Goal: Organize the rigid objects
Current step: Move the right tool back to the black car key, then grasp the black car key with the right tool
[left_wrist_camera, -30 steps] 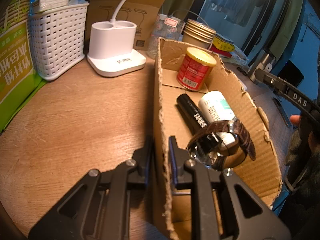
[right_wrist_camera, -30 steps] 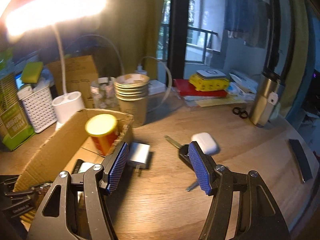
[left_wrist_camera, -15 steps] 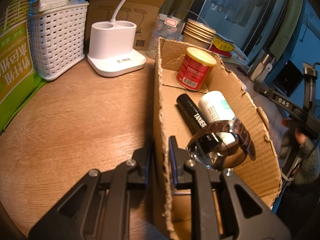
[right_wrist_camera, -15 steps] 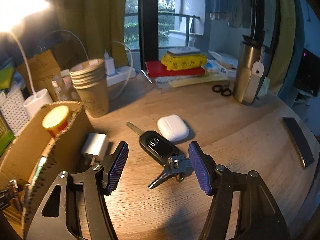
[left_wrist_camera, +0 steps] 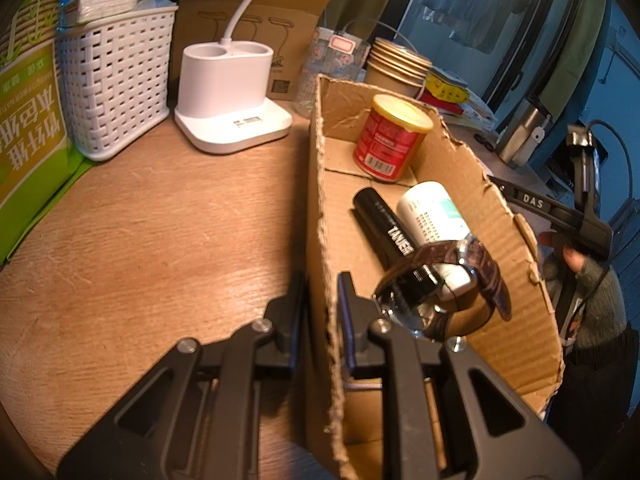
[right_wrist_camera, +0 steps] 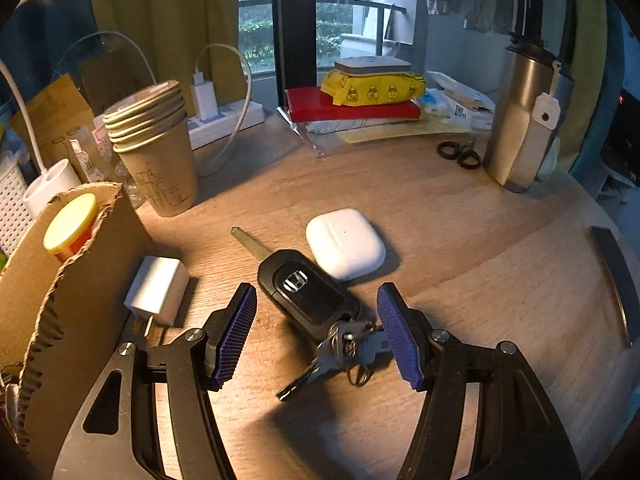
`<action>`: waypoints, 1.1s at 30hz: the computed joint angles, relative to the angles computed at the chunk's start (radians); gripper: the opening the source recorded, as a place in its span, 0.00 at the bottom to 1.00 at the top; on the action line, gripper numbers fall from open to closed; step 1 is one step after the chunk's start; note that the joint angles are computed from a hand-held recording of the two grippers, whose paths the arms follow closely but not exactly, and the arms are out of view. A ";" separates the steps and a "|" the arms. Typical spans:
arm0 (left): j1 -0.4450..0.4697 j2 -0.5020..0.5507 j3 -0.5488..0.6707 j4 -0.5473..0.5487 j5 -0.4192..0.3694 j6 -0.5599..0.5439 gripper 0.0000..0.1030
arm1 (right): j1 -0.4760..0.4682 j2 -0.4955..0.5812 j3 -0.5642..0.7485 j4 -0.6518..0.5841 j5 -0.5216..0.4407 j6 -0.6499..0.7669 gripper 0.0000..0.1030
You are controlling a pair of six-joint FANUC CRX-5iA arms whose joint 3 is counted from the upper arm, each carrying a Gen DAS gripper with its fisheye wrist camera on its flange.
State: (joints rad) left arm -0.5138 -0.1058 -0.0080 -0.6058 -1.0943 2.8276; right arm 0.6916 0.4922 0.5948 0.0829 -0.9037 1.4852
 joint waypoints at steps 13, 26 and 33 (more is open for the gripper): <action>0.000 0.000 0.001 0.000 0.000 0.001 0.17 | 0.003 0.090 0.137 -0.006 -0.132 0.035 0.63; 0.000 0.000 0.000 0.000 0.000 0.001 0.17 | 0.023 0.046 0.055 0.022 -0.072 0.055 0.41; -0.001 0.000 0.001 0.000 -0.001 0.001 0.17 | 0.029 -0.017 -0.031 0.006 -0.002 0.068 0.39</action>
State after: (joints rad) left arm -0.5143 -0.1054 -0.0074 -0.6061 -1.0950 2.8284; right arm 0.7203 0.4756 0.5642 0.0889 -0.9057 1.5536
